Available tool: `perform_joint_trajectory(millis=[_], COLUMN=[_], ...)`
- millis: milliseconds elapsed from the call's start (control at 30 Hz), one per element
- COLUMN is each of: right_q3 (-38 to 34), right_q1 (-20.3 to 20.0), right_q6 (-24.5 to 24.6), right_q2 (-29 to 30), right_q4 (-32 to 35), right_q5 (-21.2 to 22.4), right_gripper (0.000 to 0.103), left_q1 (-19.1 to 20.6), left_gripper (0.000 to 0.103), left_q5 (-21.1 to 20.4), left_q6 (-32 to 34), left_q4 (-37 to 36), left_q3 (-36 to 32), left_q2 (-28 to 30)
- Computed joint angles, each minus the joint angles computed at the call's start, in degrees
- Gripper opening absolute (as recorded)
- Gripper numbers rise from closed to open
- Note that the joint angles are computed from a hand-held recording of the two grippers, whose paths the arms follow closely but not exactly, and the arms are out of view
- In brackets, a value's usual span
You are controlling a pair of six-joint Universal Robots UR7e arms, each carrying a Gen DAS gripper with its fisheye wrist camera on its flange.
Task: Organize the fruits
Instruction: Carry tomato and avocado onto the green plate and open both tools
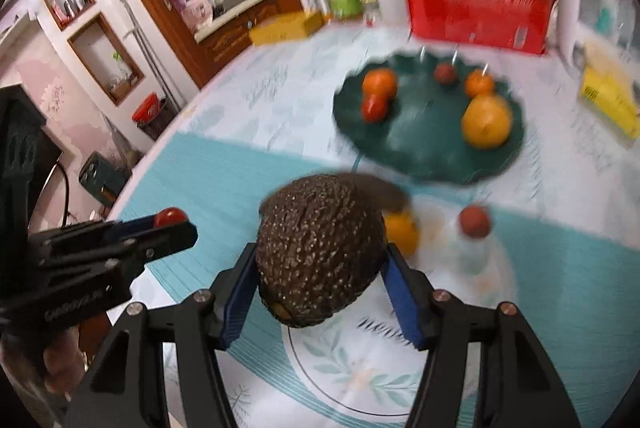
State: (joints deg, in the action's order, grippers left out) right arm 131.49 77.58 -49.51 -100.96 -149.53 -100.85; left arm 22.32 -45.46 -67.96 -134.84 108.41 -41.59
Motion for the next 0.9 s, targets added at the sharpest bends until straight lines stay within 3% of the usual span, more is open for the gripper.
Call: perform_joint_trajectory(millis=[233, 400, 600, 900], right_q3=[-11.45, -17.01, -20.32, -18.94], right_q1=[8.20, 11.74, 10.02, 3.95], right_q6=[5.38, 4.74, 4.16, 2.66], right_q2=[2.66, 9.25, 17.16, 26.32], right_q4=[2.36, -3.35, -8.63, -16.71], right_q5=[0.10, -3.34, -6.39, -10.53], right_gripper=[0.061, 0.061, 0.061, 0.061], left_q1=[2.58, 6.68, 12.28, 18.81], left_gripper=[0.025, 0.025, 0.025, 0.025], left_q5=[6.22, 6.83, 3.23, -1.51], left_q6=[16.30, 28.14, 40.09, 47.93], left_q4=[1.77, -0.04, -0.77, 4.60], left_q3=[-13.24, -24.04, -35.55, -47.57], left_q2=[1.34, 5.97, 14.07, 25.15])
